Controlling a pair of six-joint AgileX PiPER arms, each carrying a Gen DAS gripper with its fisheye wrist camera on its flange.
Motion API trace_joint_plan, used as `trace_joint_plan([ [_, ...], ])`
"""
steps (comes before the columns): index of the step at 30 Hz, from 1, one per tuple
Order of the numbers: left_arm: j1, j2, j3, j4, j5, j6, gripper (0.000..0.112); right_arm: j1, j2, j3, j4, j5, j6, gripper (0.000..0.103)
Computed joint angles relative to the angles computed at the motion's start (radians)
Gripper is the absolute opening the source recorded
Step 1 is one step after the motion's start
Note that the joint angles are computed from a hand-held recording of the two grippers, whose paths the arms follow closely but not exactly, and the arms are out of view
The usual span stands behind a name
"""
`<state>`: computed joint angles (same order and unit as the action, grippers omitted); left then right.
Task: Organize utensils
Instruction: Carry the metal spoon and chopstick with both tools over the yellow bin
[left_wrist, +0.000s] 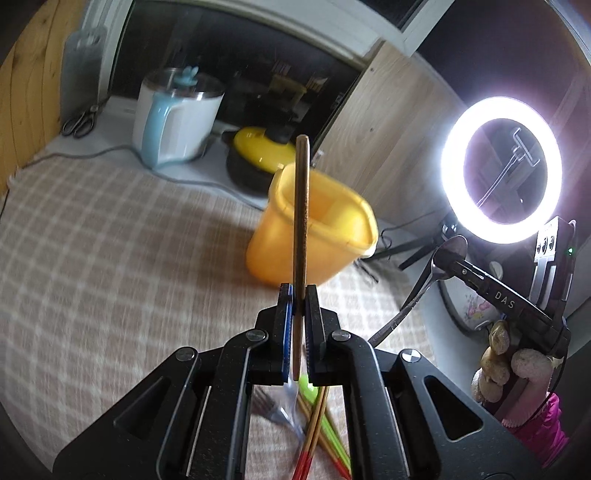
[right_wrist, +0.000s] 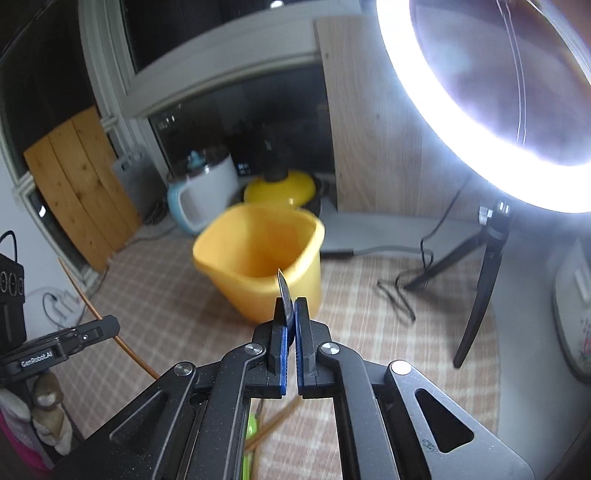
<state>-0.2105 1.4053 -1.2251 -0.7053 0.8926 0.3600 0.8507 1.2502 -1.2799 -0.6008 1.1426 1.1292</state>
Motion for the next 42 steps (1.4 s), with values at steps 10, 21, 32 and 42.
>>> trace_joint_plan([
  [10, -0.035, 0.097, -0.226, 0.047, -0.007, -0.071, 0.004, -0.033, 0.064, -0.142, -0.068, 0.007, -0.059, 0.002],
  [21, -0.074, 0.226, -0.464, 0.132, -0.026, -0.166, 0.003, -0.104, 0.152, -0.264, -0.079, -0.016, -0.138, 0.002],
  [32, -0.084, 0.350, -0.625, 0.163, -0.019, -0.225, 0.003, -0.166, 0.218, -0.323, -0.074, -0.051, -0.190, 0.002],
  [42, -0.093, 0.421, -0.741, 0.176, 0.006, -0.261, 0.003, -0.219, 0.244, -0.321, -0.047, -0.086, -0.205, 0.002],
])
